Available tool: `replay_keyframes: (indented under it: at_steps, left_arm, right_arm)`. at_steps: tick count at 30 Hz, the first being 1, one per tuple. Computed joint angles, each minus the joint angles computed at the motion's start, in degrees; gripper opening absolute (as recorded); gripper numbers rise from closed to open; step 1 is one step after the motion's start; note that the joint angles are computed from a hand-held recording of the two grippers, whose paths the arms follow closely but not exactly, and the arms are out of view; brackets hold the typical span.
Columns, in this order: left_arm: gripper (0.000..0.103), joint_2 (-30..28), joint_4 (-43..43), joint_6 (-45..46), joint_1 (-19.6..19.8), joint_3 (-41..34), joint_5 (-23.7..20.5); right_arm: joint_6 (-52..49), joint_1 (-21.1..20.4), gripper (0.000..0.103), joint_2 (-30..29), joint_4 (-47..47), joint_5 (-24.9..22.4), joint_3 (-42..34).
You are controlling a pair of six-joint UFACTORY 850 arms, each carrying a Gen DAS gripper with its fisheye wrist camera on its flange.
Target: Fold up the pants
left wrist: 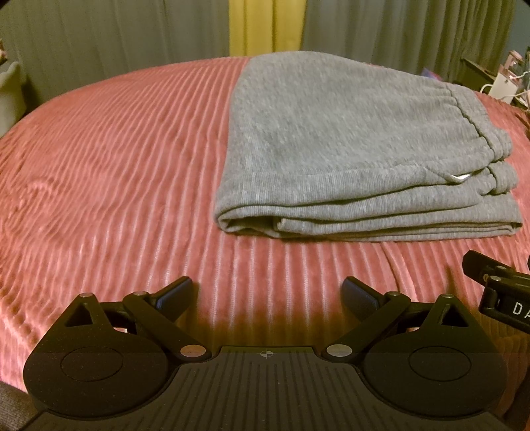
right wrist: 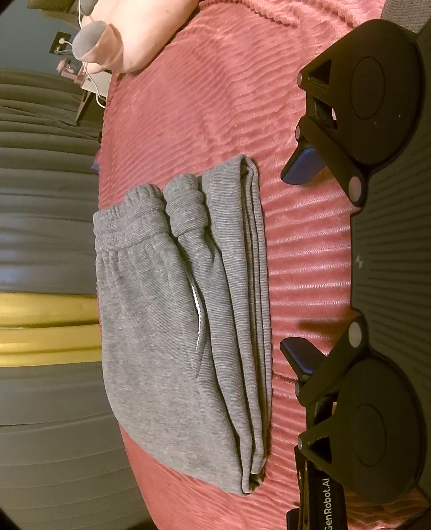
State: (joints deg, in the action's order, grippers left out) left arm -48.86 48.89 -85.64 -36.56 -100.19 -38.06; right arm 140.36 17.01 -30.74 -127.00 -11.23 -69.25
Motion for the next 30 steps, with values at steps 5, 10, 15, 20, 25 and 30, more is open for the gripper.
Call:
replay_keyframes:
  at_steps: [5,10,15,20,25,30]
  left_arm:
    - [0.1,-0.04,-0.08,0.16,-0.04,-0.01,-0.02]
    - [0.1,-0.07,-0.1,0.22,-0.01,-0.05,-0.02]
    - [0.1,-0.09,-0.2,0.48,0.04,-0.02,0.01]
    - [0.1,-0.13,-0.31,0.64,0.01,-0.1,-0.09]
    - [0.1,-0.03,-0.41,1.01,0.04,0.05,0.07]
    - [0.1,-0.04,-0.41,1.02,0.04,0.05,0.09]
  right_arm:
    - [-0.2,0.03,0.099,-0.03,0.5,-0.04,-0.05]
    - [-0.3,-0.01,0.099,-0.08,0.58,0.08,-0.14]
    - [-0.19,0.01,0.099,-0.05,0.59,-0.01,-0.1]
    - [-0.38,0.02,0.099,-0.03,0.97,-0.08,-0.08]
    - [-0.87,0.12,0.099,-0.04,1.56,-0.16,-0.12]
    - [-1.11,0.14,0.099,-0.08,1.92,-0.12,-0.18]
